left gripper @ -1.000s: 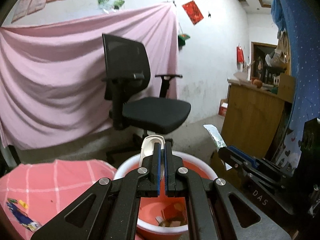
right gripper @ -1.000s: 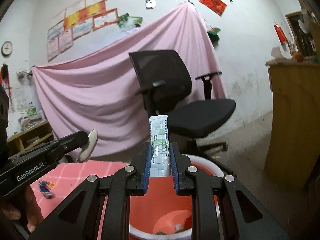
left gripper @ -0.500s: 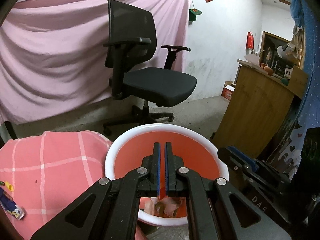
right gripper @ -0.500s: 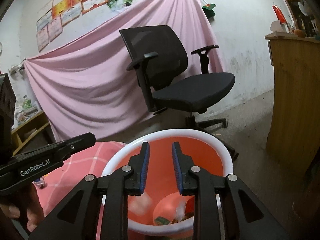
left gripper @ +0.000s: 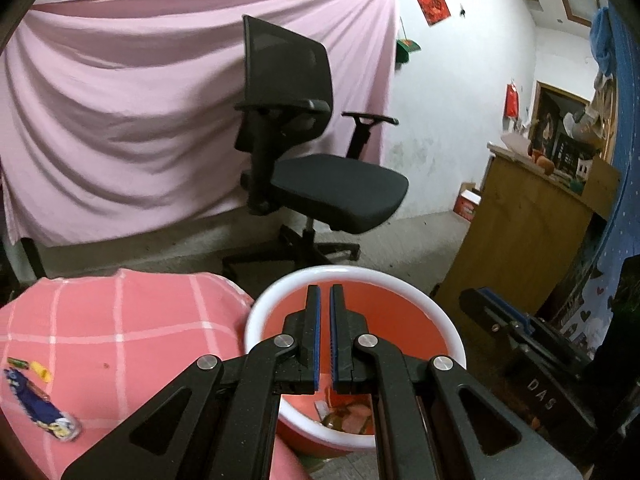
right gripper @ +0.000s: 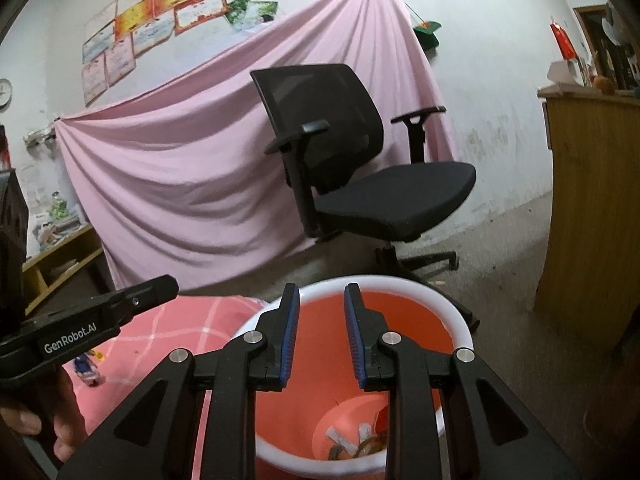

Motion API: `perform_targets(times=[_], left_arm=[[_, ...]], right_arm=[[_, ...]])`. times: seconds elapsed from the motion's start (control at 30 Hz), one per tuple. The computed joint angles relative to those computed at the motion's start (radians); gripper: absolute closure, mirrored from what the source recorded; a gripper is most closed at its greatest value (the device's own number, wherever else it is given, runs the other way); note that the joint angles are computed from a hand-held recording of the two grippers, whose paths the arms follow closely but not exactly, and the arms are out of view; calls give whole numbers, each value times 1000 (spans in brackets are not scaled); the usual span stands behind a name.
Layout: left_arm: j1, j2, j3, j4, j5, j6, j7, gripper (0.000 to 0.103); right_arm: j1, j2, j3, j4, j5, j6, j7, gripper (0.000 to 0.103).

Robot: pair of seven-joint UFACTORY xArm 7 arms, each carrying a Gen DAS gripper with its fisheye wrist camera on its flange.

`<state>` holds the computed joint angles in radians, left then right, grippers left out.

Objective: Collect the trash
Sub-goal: 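Move both tools back over the table toward the battery and yellow cap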

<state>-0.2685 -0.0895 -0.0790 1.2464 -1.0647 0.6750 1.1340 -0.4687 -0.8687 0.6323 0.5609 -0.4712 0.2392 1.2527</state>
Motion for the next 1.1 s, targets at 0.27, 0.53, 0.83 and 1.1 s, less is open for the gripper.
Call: perform_targets(times=[0.27,0.53,0.83,1.1], left_arm=[[45,-44,61,4,-103,6,62,99],[126,-65,140,8,-244,32,150,65],[259,-32,205,34,-356,44,257,47],[373,14,226,32,-471,33,385,1]], right_arm=[[-62,21,84,134,-34,41,19,73],[-177,57,225,300,-71,59,62,56],[-406,42,450,477,-27,1,106,22],[-579,-19,608,597,68,-49,87,0]])
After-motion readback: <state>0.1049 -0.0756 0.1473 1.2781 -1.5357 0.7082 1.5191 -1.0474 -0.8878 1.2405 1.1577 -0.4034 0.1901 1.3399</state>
